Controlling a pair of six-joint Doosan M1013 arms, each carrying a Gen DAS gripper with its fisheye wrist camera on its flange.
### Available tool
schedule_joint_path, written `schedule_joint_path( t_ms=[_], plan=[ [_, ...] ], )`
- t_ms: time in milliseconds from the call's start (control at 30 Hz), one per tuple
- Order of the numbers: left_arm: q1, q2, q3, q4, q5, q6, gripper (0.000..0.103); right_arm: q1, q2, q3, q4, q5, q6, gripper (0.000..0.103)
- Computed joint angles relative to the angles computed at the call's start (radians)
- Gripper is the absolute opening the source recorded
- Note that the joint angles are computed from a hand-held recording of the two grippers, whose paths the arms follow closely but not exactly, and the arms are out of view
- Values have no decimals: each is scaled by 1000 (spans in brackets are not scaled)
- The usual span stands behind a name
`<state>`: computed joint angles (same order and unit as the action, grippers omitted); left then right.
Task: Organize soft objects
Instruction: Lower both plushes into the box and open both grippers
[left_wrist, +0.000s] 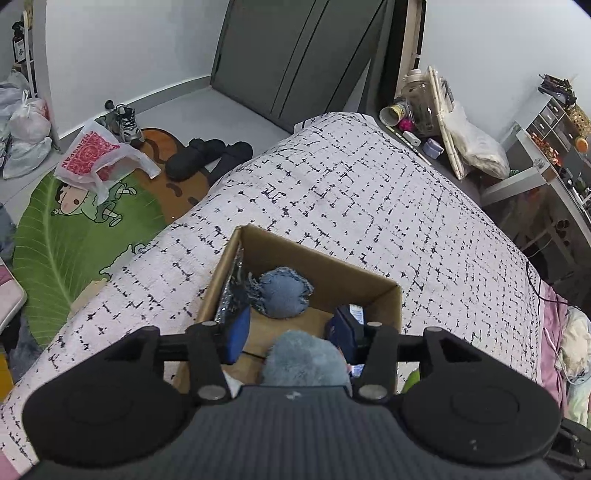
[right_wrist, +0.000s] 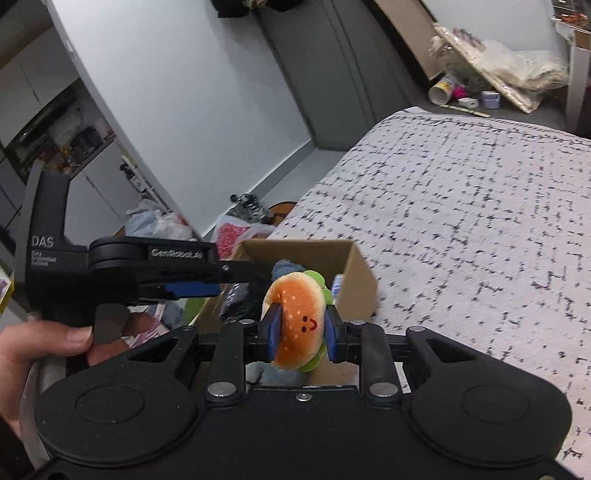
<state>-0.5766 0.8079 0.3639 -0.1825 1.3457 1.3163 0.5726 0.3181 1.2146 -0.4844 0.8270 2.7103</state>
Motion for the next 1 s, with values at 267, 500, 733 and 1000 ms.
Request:
schedule_joint_path(
  t_ms=[267,500,733,1000],
  plan=[
    [2,-33,38,25,-13,9,57,6,12,-14,81,-39,-54,35],
    [-5,-76,101,63,-33,10,71,22,7,-24,57,-13,-28,53],
    [-22,-124,157,135,-49,-26,85,30,-32,10,-15,-1,50,56],
    [-37,-185,226,145,-70,-19,95,37,-76,52,-47,42,97,60]
  ],
)
